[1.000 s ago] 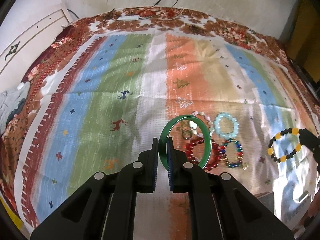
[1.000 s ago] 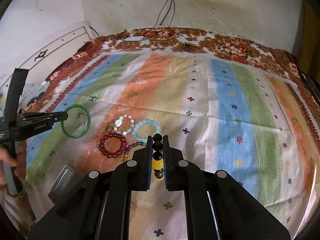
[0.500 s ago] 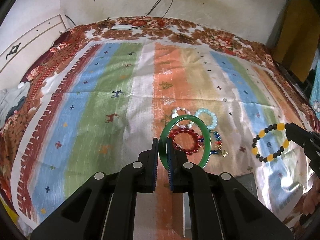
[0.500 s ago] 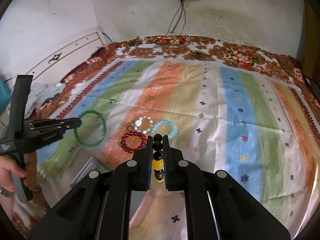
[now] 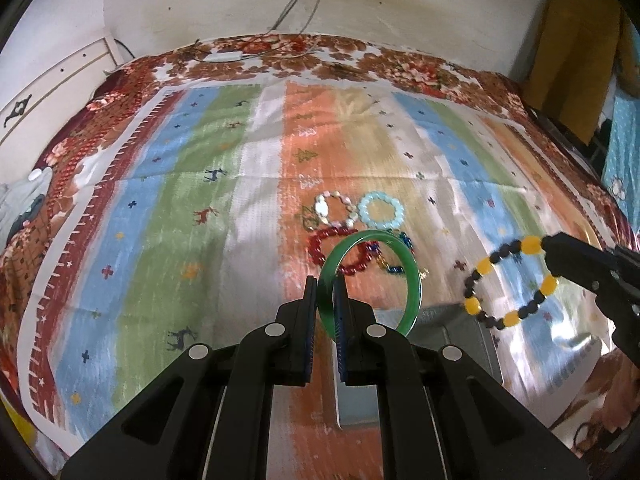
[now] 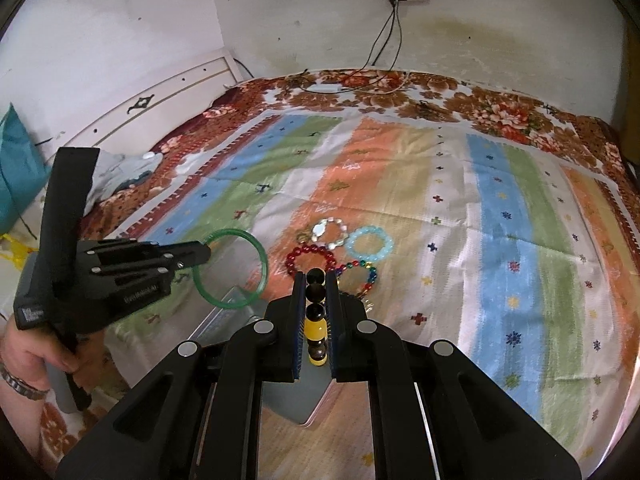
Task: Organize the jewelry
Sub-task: 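Carry the green bangle and black-yellow bracelet into the tin and release both, then move the left tool to the red bracelet while the right tool approaches the multicolour bracelet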
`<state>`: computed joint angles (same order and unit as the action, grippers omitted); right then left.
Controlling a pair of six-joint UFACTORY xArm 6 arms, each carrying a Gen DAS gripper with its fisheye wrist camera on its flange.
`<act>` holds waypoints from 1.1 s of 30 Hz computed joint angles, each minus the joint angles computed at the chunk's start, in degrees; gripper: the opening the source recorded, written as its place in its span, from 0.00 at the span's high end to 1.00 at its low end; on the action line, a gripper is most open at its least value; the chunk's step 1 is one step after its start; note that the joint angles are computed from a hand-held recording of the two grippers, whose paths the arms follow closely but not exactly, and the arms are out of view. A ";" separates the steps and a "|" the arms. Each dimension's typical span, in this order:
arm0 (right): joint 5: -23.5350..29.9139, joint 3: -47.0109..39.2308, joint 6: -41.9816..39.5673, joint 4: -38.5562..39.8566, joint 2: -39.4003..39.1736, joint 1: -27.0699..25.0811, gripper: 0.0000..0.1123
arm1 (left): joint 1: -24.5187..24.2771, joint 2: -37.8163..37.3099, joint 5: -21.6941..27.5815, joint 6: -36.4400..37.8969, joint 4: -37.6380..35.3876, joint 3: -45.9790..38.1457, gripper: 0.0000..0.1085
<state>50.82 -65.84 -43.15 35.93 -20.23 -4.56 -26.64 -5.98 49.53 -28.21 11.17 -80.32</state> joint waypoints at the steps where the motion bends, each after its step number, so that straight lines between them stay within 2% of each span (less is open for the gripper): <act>1: 0.23 0.30 -0.06 -0.05 -0.31 0.09 0.91 | -0.36 -0.36 0.07 0.16 0.02 0.46 0.93; 8: 3.45 1.50 -0.81 0.75 -1.23 0.21 0.91 | -2.38 -0.81 1.41 2.55 -0.98 1.13 0.90; 12: 2.98 1.82 0.08 -0.56 -1.48 0.36 0.90 | -2.50 -0.34 2.72 2.09 -0.88 0.39 0.86; 14: 2.90 1.65 0.64 -1.02 -1.27 0.20 0.85 | -1.98 -0.78 2.13 1.04 -0.94 0.79 0.77; 15: 2.83 1.63 0.69 -0.90 -1.11 0.03 0.78 | -1.80 -0.94 1.99 0.64 -0.91 0.98 0.76; 17: 2.63 1.42 1.13 -1.12 -0.64 -0.19 0.75 | -1.43 -1.06 2.05 -0.18 -0.47 1.10 0.75; 21: 1.38 1.17 2.46 -2.82 0.50 -0.14 0.61 | -1.06 -0.24 2.88 -0.60 0.10 0.18 0.62; 26: 0.59 0.63 4.01 -4.44 2.16 -0.36 0.57 | -0.09 1.16 4.11 -0.55 -0.58 -1.36 0.50; 33: 0.72 -0.97 5.18 -6.21 4.85 -0.37 0.52 | 1.92 4.06 5.68 0.81 -4.27 -4.29 0.40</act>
